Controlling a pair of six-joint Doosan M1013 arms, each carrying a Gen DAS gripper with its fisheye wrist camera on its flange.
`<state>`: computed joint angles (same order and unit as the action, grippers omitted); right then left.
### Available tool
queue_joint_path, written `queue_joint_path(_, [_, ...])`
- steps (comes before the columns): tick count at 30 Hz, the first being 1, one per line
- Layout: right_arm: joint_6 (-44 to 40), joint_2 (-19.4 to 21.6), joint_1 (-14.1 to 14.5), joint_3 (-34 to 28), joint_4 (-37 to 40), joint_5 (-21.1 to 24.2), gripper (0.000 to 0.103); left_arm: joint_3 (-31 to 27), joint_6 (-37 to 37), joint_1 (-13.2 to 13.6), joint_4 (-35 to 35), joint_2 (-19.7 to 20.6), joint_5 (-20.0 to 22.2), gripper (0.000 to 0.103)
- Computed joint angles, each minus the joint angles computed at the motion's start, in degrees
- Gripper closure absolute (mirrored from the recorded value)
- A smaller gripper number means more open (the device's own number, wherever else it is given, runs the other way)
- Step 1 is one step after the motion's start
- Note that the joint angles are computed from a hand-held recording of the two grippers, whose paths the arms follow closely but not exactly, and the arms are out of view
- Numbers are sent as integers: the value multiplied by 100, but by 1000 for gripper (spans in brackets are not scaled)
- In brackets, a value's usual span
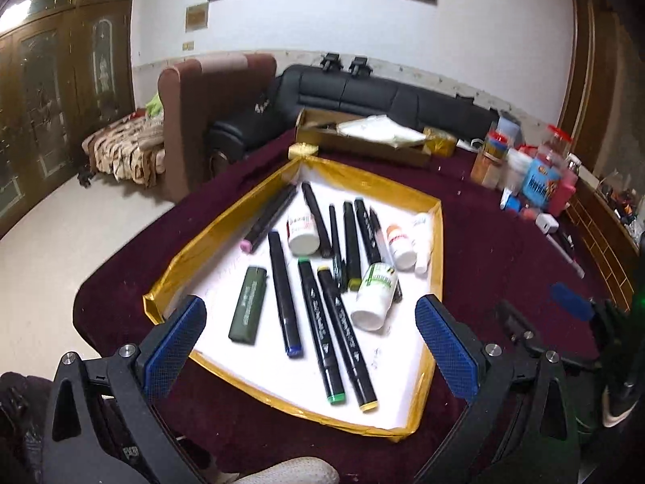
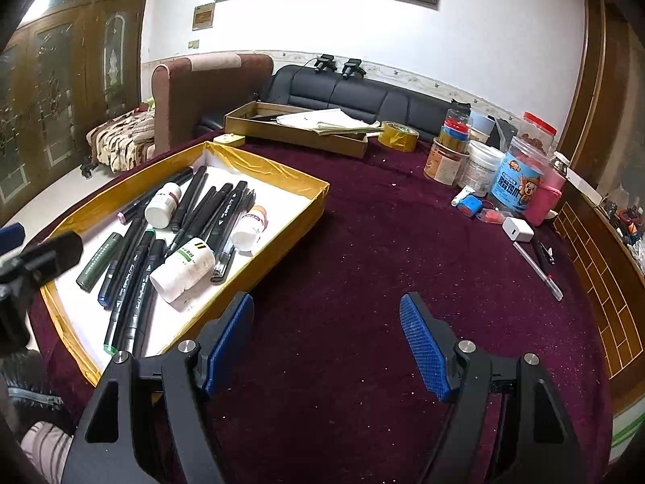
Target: Organize rigid objects
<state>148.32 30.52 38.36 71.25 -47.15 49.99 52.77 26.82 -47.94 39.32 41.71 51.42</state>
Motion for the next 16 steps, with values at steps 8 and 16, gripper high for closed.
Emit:
queue_joint_path(8, [-106,71,5,-93,86,58,33,9,304,131,-611,8,-110,0])
queue_joint_path(16, [-204,86,-20,-114,243,24,33,-147,860,189,-1314,61,-67,0])
